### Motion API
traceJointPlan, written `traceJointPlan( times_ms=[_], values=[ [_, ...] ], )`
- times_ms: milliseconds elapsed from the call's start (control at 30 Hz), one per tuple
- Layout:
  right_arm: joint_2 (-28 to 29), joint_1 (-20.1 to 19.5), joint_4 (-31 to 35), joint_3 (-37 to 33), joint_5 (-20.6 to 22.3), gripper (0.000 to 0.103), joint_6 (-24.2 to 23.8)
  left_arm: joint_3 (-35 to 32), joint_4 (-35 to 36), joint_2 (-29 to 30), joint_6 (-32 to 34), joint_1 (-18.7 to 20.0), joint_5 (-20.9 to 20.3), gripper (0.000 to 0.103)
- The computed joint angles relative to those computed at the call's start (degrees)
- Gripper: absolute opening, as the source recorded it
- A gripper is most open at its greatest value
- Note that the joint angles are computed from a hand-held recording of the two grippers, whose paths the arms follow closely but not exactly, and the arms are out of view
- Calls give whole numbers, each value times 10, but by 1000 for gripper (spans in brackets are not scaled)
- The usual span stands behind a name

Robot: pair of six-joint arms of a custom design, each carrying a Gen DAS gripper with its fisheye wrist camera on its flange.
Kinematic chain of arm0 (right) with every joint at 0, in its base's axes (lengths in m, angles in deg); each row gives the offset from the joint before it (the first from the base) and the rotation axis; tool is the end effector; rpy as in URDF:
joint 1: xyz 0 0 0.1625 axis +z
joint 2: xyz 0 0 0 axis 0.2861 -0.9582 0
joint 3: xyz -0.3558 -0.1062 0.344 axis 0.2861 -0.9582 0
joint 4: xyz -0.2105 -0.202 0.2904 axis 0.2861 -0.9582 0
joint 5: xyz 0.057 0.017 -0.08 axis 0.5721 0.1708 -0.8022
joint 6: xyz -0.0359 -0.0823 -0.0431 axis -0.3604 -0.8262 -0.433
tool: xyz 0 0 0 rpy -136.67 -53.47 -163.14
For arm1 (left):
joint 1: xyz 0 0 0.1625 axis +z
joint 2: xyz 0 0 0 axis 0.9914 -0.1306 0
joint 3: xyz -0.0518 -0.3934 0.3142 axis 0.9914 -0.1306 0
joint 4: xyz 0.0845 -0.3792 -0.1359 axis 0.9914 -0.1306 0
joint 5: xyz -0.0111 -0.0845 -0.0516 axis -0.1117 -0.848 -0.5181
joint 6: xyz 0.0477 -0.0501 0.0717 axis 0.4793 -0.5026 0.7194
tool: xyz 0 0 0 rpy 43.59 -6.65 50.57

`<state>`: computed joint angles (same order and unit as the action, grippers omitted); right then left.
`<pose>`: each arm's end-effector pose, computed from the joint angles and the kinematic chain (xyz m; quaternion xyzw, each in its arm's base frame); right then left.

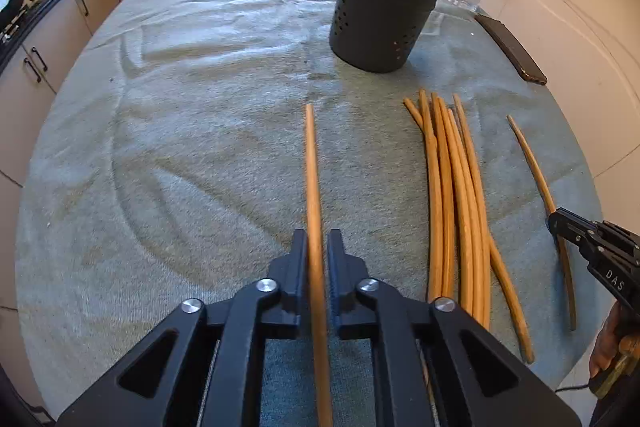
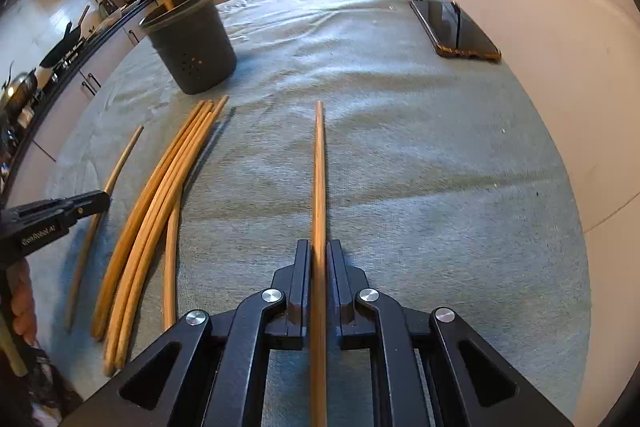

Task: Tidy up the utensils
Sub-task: 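Grasp a chopstick with the left tool while the right tool grasps another, then carry the left tool's chopstick into the black cup while the right tool inserts its own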

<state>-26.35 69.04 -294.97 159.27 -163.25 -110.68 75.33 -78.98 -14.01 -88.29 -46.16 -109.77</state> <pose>0.0618 -0.3544 0.2331 0.0637 -0.9273 0.2405 0.2797 -0.2421 -0.4189 0.0779 0.1743 0.9248 -0.1483 0.3039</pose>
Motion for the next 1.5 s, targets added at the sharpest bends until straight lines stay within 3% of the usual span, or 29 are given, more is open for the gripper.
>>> traceJointPlan(
  times_ms=[100,233,567,600,667,700,800,967,1133,1500],
  values=[
    [-12,7,54,-20,-16,15,15,-21,13,5,4,12,-12,24],
    [5,27,94,-59,-54,17,18,-50,42,14,6,24,-5,25],
    [28,48,212,-155,-101,17,24,-91,80,39,28,29,20,25],
    [32,50,211,-159,-102,15,25,-90,76,42,34,27,25,24],
    [43,52,180,-156,-103,8,12,-84,57,48,42,22,42,7],
    [47,51,163,-153,-100,7,5,-80,46,50,45,21,48,6],
    [40,43,139,-141,-68,7,1,-71,29,42,34,19,44,5],
    [14,51,82,-114,-32,7,-1,-41,-13,6,28,-8,69,5],
    [-23,87,18,-84,-20,7,-19,-12,-37,-37,22,-53,90,5],
    [-81,168,-41,-49,-15,7,-30,40,-65,-116,-11,-128,115,5]
  ],
)
